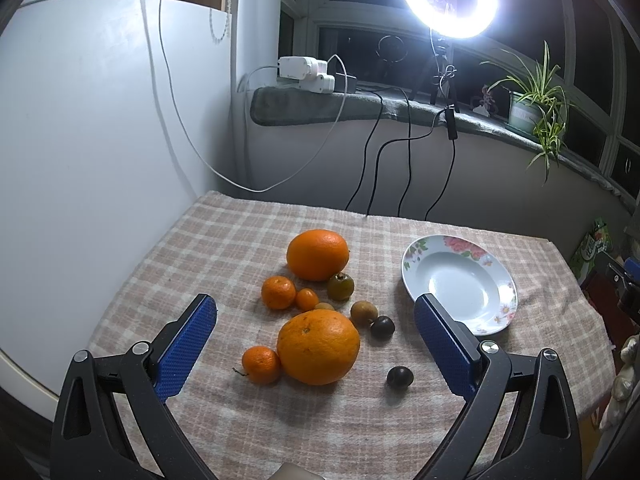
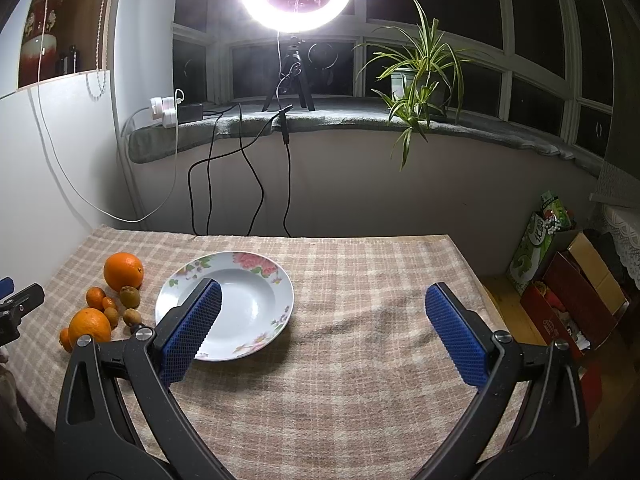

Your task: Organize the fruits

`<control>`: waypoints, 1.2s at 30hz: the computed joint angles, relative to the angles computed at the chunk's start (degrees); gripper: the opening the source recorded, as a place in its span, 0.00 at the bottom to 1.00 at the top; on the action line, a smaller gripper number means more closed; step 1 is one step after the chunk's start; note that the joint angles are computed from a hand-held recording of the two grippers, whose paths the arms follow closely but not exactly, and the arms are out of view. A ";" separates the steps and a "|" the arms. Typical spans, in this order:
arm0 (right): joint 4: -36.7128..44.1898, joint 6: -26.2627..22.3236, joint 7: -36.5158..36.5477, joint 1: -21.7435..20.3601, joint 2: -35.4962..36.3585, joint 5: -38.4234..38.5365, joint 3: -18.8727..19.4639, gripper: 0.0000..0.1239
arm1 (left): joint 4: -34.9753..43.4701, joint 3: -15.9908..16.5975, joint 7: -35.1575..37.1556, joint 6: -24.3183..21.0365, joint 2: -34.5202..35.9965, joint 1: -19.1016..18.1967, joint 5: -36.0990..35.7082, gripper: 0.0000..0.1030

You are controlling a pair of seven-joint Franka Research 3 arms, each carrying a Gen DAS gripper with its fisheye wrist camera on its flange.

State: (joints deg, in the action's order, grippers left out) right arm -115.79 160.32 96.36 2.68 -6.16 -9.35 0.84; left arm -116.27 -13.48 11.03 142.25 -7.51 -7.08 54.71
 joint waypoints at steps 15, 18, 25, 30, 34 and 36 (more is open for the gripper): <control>-0.31 -0.15 0.06 0.21 0.15 -0.07 0.10 0.83 | -0.47 0.24 -0.05 0.67 0.03 0.12 -0.51 0.96; 0.21 -0.66 -0.36 0.49 0.57 0.18 0.10 0.83 | -0.80 0.51 0.03 1.38 -0.05 0.32 -1.06 0.96; 1.68 -2.18 -4.08 1.87 1.78 3.34 -0.27 0.83 | -2.21 1.14 0.70 3.63 -0.34 1.01 -2.91 0.96; 2.92 -3.59 -11.44 3.52 2.94 10.09 -0.68 0.83 | -4.16 1.50 1.89 5.06 -1.20 1.65 -5.05 0.96; 4.83 -6.27 -19.73 4.96 4.20 19.15 -0.83 0.83 | -6.38 1.76 2.65 7.08 -2.42 2.46 -6.90 0.96; 6.42 -8.93 -23.92 5.41 5.08 24.30 -0.84 0.83 | -7.42 1.94 3.24 8.35 -2.87 2.84 -7.92 0.93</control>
